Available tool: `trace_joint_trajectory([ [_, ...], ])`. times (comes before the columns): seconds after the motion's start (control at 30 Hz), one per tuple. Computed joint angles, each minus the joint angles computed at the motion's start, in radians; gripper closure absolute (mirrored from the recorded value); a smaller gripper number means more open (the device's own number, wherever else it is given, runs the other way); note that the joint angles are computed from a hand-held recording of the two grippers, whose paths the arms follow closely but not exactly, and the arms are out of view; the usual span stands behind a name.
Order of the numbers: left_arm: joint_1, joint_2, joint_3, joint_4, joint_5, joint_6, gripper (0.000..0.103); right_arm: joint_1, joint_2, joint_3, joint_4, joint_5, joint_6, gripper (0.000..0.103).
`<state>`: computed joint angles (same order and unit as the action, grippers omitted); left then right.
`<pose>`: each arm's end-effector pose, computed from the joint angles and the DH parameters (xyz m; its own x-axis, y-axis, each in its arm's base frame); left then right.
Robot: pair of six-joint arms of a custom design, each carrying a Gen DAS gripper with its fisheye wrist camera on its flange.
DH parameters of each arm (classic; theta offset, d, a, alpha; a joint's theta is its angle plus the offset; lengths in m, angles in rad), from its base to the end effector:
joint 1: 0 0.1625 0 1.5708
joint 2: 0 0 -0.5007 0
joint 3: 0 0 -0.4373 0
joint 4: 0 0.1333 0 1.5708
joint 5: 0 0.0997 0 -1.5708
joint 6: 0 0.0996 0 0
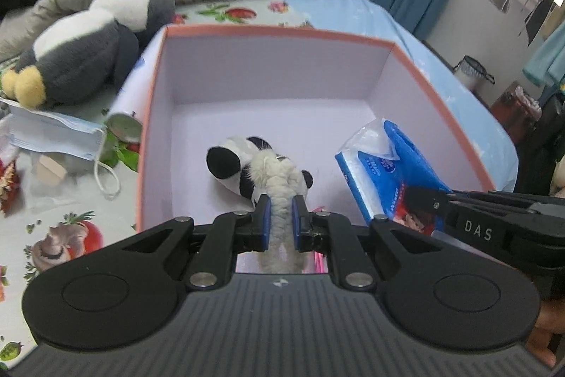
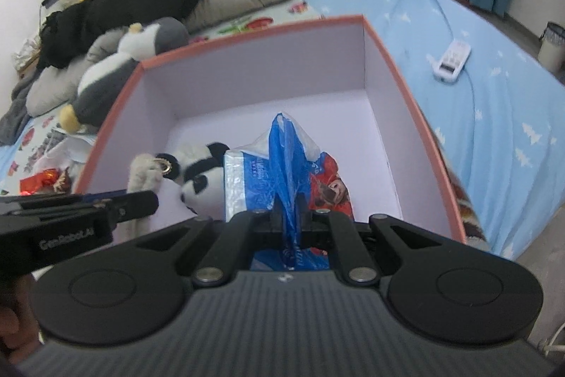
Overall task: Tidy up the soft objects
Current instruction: 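Open left gripper to drop the rope ring while right gripper drops the tissue packet into the box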
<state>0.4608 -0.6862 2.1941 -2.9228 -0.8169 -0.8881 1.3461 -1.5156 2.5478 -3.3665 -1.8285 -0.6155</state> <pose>-0.3601 -0.4037 -0.0439 -0.8310 0.1010 -0.5471 0.3806 0.8204 -0.4267 0.0182 -0.4048 0.2864 -0.8306 -0.0904 0.5496 -0.3902 0.7986 -0.4583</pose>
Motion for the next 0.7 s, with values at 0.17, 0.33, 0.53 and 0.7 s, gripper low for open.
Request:
trace_joint_trajectory([
  [0.17,0.015,0.017,-0.011,-0.002,-0.021,0.012,0.088,-0.018,0.004,-0.007,0.023,0.005,0.012,0.092],
  [0.33,0.003,0.007,-0.002,-0.011,-0.017,0.010,0.071,-0.009,-0.015,-0.006,0.049,-0.006,0.040,0.077],
  [0.53,-0.054,-0.052,0.026,0.023,0.030,-0.024,0.070,0.020,-0.075,0.014,0.046,0.022,0.025,0.071],
  [0.7,-0.131,-0.132,0.059,0.089,0.084,-0.086,0.070,0.068,-0.162,0.042,0.055,0.055,0.037,0.071],
])
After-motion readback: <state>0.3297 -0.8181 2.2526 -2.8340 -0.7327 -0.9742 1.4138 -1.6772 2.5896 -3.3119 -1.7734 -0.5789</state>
